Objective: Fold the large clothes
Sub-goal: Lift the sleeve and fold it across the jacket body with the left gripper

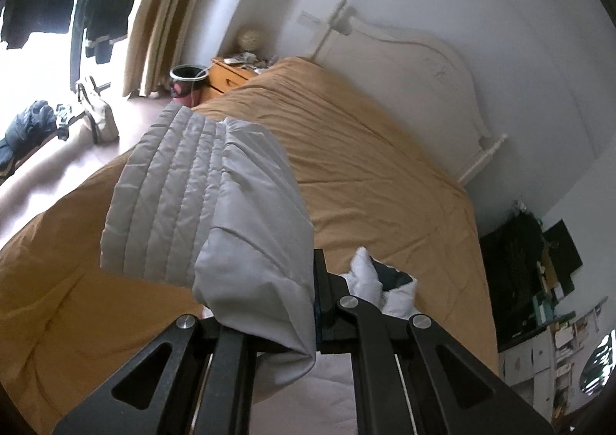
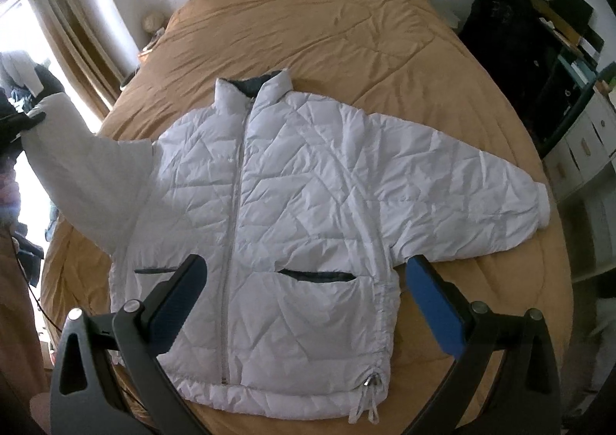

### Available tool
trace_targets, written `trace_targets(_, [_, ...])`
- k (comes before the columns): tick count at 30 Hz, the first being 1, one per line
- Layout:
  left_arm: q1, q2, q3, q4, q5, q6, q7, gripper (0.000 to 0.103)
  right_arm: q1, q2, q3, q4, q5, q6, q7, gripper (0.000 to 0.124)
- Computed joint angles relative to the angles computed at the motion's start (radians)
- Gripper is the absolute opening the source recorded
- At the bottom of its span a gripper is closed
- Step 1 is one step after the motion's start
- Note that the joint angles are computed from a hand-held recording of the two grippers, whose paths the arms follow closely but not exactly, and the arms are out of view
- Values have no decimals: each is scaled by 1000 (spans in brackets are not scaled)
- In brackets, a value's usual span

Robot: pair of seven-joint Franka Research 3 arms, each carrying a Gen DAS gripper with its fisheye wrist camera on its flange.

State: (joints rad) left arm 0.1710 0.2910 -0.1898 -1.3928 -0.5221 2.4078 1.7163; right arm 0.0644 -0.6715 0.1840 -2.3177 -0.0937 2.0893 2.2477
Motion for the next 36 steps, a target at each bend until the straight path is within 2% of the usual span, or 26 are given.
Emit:
trace_targets(6, [-113,-69,0,-90,158,88,-132,5,-16,-77,-35,-63,15,29,-25,103])
trace_targets(16, [-317,-110,-30,-212,477,154,-331,5,-83,-228,-84,-200,82,66,-72,103])
trace_targets(24, [-470,-22,-55,-290,706,213,-484,5,-143,-336,-107,-321,117,67,-111,103])
trace_targets(27, [-497,37,-61,-306,733,224,-526,6,-162,-378,-115,-368,129,62,-120,103])
trace_targets(32, [-573,155,-24,-314,852,249,-633,6,-199,-434,-135,-457,148,57,-135,103])
trace_targets(36, [-600,192,6,-338,929,263,-695,6,-220,-461,-149,-516,170,52,-146,103])
